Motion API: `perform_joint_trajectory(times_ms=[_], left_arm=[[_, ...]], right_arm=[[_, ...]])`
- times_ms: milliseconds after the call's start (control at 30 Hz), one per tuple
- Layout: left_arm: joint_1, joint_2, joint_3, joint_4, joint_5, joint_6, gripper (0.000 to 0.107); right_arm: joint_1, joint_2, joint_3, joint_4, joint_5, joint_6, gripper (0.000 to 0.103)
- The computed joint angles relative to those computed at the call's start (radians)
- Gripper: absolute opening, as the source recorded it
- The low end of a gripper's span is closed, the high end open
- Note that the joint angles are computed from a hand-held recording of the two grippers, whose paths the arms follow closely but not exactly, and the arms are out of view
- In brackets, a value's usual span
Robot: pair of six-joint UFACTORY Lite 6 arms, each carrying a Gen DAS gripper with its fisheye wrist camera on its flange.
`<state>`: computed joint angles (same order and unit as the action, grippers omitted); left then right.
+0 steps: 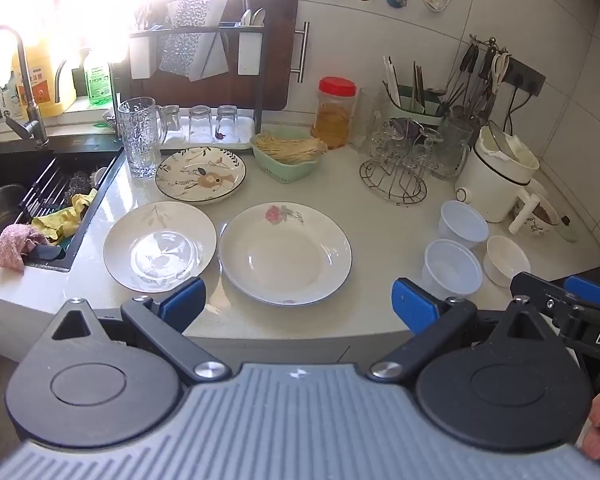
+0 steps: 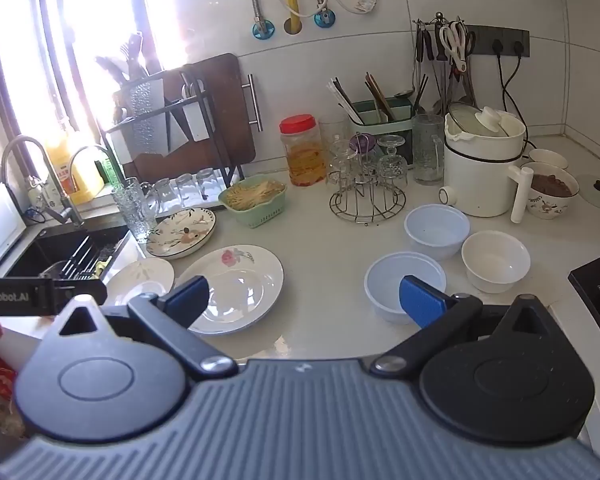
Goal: Organize plates and bowls
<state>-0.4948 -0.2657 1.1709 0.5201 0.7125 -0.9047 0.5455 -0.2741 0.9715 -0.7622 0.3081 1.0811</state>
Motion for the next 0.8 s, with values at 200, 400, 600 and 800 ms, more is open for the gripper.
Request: perform_joint_trajectory(times_ms=[200, 400, 600, 800], left_arm=[[0.028, -0.015, 0.001, -0.036, 0.002, 0.05, 0.101], [-0.027, -0.013, 0.02, 0.032, 0.058, -0.024, 0.101], [-0.022, -0.019, 0.022, 0.001, 0.054, -0.002, 0.101], [-0.037, -0.021, 0.019, 0.002, 0.05, 0.009, 0.101]], right_arm=[[0.015, -0.01, -0.006, 0.013, 0.016, -0.013, 0.103], [0.031, 0.029, 0.068, 0.037, 0.038, -0.051, 0.103], [0.028, -0.034, -0.011, -0.028, 0.016, 0.017, 0.103], [0.042, -0.058, -0.028, -0.05, 0.034, 0.052, 0.103]])
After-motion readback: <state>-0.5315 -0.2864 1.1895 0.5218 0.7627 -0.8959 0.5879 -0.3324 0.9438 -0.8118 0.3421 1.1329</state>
